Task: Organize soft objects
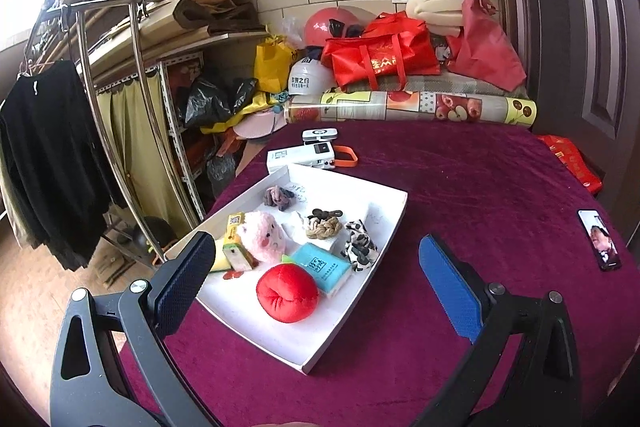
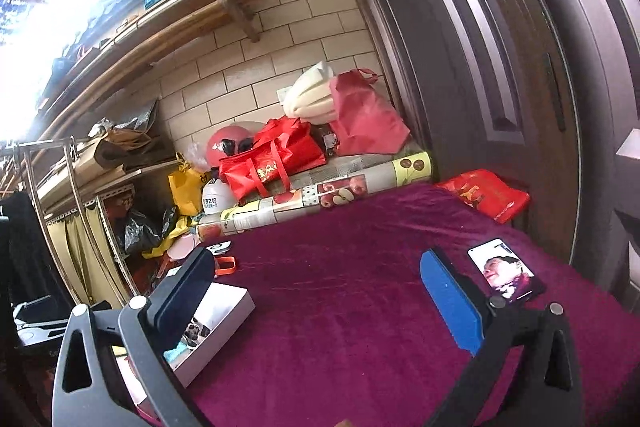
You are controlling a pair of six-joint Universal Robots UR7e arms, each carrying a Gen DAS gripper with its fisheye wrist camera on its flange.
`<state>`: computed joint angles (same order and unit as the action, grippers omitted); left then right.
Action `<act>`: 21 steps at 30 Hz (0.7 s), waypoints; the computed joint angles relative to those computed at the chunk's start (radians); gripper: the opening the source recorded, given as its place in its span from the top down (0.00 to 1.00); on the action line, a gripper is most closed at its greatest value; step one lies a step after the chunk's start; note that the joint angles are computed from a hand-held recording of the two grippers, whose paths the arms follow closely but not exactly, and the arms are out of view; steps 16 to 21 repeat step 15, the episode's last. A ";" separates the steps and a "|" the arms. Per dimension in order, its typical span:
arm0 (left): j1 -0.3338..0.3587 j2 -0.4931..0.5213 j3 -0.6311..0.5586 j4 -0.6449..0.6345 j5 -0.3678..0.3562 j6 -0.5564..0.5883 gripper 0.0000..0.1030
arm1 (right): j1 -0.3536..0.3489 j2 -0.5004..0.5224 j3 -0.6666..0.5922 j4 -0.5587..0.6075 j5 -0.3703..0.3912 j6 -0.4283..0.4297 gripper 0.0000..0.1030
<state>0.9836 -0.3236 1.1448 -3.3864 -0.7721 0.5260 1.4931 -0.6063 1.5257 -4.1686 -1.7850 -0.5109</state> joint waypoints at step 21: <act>0.009 -0.006 -0.005 0.063 -0.003 -0.043 0.00 | 0.002 -0.005 0.009 0.016 0.004 0.001 0.00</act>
